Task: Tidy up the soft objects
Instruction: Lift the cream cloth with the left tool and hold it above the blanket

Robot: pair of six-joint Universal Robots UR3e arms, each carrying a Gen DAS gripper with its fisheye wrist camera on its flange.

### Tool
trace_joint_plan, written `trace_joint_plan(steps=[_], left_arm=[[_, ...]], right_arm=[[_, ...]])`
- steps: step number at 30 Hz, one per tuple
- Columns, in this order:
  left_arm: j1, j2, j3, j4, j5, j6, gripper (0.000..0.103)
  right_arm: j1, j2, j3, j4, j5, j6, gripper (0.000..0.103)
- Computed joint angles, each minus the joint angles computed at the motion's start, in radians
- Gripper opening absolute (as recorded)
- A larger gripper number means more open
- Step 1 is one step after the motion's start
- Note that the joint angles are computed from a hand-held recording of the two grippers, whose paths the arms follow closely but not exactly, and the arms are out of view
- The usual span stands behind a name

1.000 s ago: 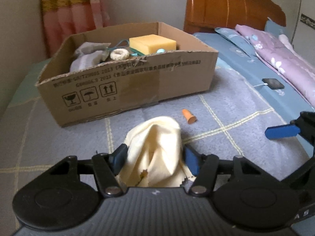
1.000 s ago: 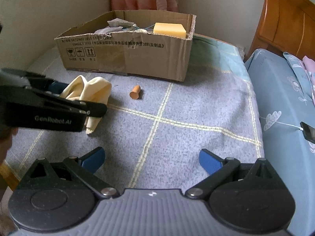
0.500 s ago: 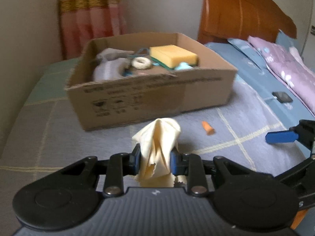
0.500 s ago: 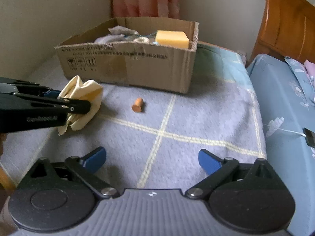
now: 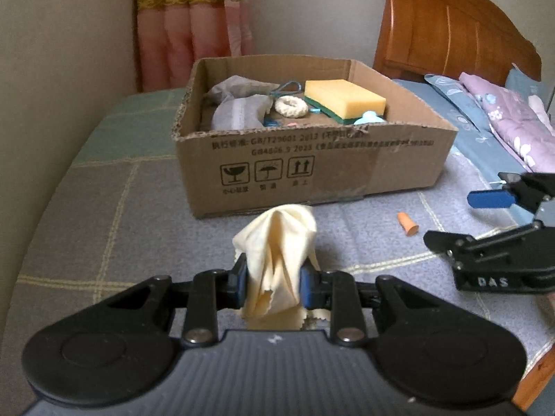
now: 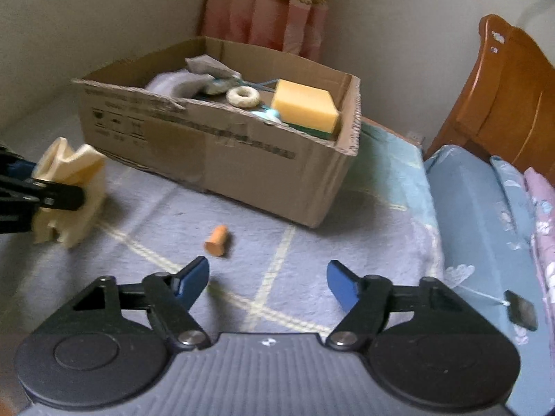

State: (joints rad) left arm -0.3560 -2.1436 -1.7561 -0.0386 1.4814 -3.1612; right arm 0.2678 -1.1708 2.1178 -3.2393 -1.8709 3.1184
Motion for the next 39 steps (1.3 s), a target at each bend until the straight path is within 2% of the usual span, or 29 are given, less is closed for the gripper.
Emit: trace_joint_plan(steps=[3,9,14,16,22,27,31,39], left_arm=[[0.005,-0.005,0.005,-0.002,-0.012,0.003,0.027],[0.009,-0.003,0.005,-0.006,-0.019,0.004,0.027],[0.009,-0.007,0.012,-0.014,-0.015,0.006,0.027],[0.009,-0.007,0.013,-0.016,-0.015,0.006,0.027],[0.007,-0.016,0.021,-0.018,-0.014,0.006,0.027],[0.006,-0.019,0.022,-0.016,-0.010,0.003,0.027],[0.005,-0.021,0.026,-0.021,-0.008,0.005,0.027],[0.004,-0.019,0.028,-0.026,-0.007,0.005,0.027]], right_arm=[[-0.004,0.027,-0.016,-0.008,-0.022,-0.029,0.074],[-0.002,0.064,-0.071,-0.001,0.010,-0.060,0.074],[-0.001,0.086,-0.108,0.000,0.057,-0.100,0.069],[-0.013,0.089,-0.122,0.009,0.092,-0.116,0.067],[-0.052,0.090,-0.145,0.030,0.193,-0.170,0.054],[-0.073,0.105,-0.163,0.028,0.257,-0.211,0.053],[-0.108,0.113,-0.173,0.037,0.353,-0.246,0.042],[-0.149,0.100,-0.194,0.109,0.440,-0.253,0.038]])
